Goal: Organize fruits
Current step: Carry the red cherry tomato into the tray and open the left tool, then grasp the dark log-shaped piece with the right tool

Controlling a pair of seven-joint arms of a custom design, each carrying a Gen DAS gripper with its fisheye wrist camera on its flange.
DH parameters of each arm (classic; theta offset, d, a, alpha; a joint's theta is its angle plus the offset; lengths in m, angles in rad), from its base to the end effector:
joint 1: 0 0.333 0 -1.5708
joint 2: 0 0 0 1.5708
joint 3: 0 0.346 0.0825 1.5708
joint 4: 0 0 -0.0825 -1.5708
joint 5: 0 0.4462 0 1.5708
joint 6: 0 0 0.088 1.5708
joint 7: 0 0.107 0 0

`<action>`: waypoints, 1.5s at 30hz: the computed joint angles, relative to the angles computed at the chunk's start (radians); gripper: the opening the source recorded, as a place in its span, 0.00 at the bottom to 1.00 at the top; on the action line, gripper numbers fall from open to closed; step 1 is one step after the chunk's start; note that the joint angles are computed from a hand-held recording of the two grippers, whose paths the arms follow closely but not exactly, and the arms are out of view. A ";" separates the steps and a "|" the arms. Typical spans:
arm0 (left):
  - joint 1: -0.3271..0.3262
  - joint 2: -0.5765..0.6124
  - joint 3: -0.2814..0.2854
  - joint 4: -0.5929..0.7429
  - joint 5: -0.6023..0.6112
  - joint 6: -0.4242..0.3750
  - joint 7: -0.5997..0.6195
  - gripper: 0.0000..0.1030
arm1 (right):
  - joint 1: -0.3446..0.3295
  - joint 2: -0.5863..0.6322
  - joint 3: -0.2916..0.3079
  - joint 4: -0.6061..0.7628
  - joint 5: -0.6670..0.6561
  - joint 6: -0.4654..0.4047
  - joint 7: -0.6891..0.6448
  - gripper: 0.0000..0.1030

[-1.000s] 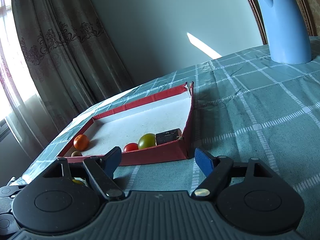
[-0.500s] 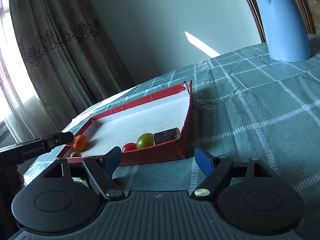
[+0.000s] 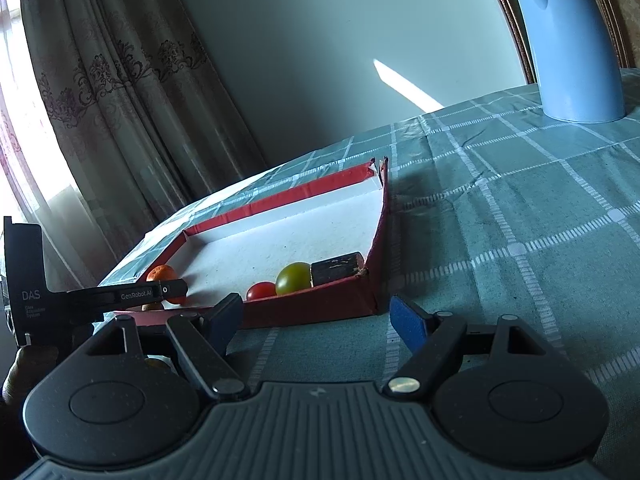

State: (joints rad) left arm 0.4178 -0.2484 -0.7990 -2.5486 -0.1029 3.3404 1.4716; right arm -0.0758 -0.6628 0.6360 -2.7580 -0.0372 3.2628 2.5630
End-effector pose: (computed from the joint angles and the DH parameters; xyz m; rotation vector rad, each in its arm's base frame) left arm 0.4905 -0.1955 0.4361 -1.4385 1.8482 -0.9656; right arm 0.3605 0.2465 0.4873 -1.2489 1.6572 -0.4839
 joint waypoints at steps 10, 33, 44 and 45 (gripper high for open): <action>-0.049 -0.045 0.038 -0.037 -0.041 0.040 -0.006 0.66 | 0.002 0.002 -0.003 0.001 -0.002 -0.003 0.006 0.78; -0.198 -0.272 0.248 -0.302 -0.154 0.099 -0.080 1.00 | -0.038 0.012 0.117 0.126 -0.157 -0.121 -0.144 0.78; -0.353 -0.224 0.467 -0.292 -0.034 0.053 -0.139 1.00 | -0.030 0.128 0.122 0.248 -0.328 -0.271 -0.097 0.77; -0.355 -0.225 0.468 -0.294 -0.030 0.058 -0.142 1.00 | -0.020 0.138 0.112 0.252 -0.338 -0.278 -0.095 0.77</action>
